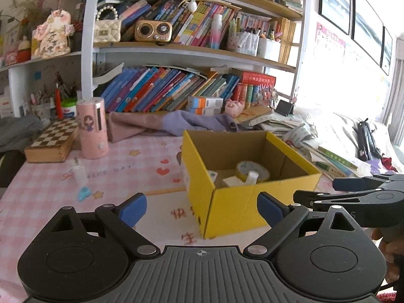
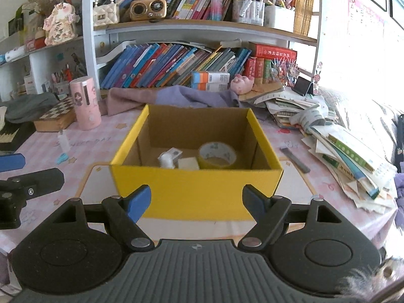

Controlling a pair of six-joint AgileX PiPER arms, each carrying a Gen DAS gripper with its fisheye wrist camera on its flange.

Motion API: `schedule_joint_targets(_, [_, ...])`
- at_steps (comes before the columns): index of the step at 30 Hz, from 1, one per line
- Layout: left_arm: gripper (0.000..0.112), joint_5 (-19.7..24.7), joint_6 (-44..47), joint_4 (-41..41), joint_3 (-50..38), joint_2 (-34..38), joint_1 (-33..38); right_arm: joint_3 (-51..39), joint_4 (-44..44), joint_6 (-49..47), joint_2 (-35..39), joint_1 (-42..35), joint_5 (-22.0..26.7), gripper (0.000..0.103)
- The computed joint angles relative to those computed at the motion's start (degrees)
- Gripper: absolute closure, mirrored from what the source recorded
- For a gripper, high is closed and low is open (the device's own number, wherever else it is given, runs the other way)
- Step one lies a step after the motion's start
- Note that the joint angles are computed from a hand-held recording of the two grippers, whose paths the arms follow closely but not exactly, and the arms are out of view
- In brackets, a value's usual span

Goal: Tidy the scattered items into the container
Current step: 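Lift both open tools out of the box toward the white plug and blue clip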

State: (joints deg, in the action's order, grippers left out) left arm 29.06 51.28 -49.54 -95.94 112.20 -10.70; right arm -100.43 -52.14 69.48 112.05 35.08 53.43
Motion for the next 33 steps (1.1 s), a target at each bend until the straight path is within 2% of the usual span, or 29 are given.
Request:
schedule_joint_targets(12, [0.013,2.5,14.1,-7.5,11.9,-7.2,5.7,1.2,-2.4,10.8,0.7,9.2,9.1,0.023])
schedule_joint_targets(26, [0.013,4.1,15.6,-8.4,15.9,-9.7,10.1,-3.6,-0.4,10.0,3.8,12.7,11.7,0.022])
schedule_joint_targets(33, [0.013,4.7,13.7,-6.3,16.3,-9.9,10.6,-4.0,1.5,9.1,4.3,13.1,11.5,0.022])
